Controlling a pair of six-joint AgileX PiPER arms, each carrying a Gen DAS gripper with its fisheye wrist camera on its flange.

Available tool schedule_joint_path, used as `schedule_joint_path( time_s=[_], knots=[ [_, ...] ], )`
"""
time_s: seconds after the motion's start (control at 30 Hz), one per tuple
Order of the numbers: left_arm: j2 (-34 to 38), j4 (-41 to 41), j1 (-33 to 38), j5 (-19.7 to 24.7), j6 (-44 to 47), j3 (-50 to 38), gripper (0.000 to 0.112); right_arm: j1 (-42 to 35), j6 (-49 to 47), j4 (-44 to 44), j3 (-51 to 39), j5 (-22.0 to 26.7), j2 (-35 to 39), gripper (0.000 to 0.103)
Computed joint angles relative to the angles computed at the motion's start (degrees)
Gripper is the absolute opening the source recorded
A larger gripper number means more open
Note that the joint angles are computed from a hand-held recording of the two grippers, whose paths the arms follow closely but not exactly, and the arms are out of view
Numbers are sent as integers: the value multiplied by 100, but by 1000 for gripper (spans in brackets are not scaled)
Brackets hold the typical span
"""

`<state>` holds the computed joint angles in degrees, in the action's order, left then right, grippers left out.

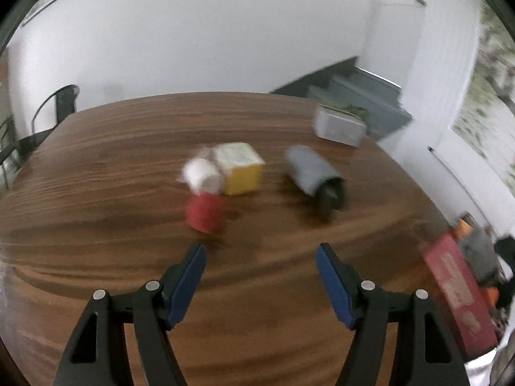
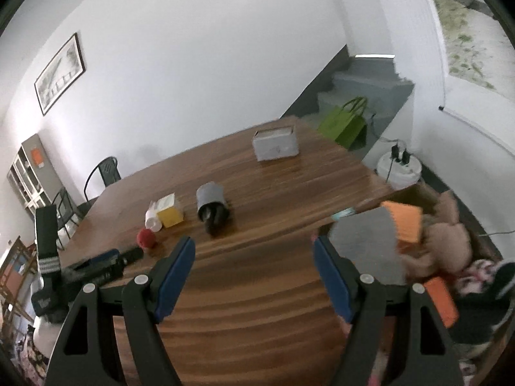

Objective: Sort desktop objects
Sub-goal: 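Grasp the red ball with the left gripper and lift it, then grasp the grey sock-covered black cylinder with the right gripper and lift it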

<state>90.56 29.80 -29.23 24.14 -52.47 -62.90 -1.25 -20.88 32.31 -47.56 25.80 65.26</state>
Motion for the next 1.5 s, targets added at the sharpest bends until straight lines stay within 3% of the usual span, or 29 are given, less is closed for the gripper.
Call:
schedule_joint_path(
  time_s=[0.1, 0.23, 0.43, 0.5, 0.57, 0.7, 0.87, 1.17, 1.5],
  knots=[
    [200, -290, 365, -255, 546, -83, 72, 327, 354, -261, -8, -230, 279, 79],
    [589, -143, 531, -214, 664, -437, 72, 502, 450, -346, -12, -380, 537, 79],
    [1211, -681, 720, -46, 1276, -1066, 71, 587, 542, -465, -112, -483, 884, 79],
    [1378, -1175, 809, 4, 1732, -1205, 61, 607, 604, -530, -161, -500, 991, 79],
    [1511, -1788, 905, 95, 2291, -1298, 38, 663, 750, -665, -215, -526, 1090, 79],
    [1432, -2272, 1048, -34, 2631, -1125, 37, 872, 1267, -1152, -336, -600, 1274, 79],
    [1094, -2237, 1185, -282, 2478, -816, 37, 1244, 2176, -2047, -626, -686, 1603, 79],
    [628, -2106, 1254, -457, 2447, -586, 37, 1741, 3886, -3696, -2217, -619, 3100, 79],
    [798, -2510, 1363, -395, 2690, -644, 37, 1630, 3352, -3132, -4547, 387, 4954, 79]
  ],
)
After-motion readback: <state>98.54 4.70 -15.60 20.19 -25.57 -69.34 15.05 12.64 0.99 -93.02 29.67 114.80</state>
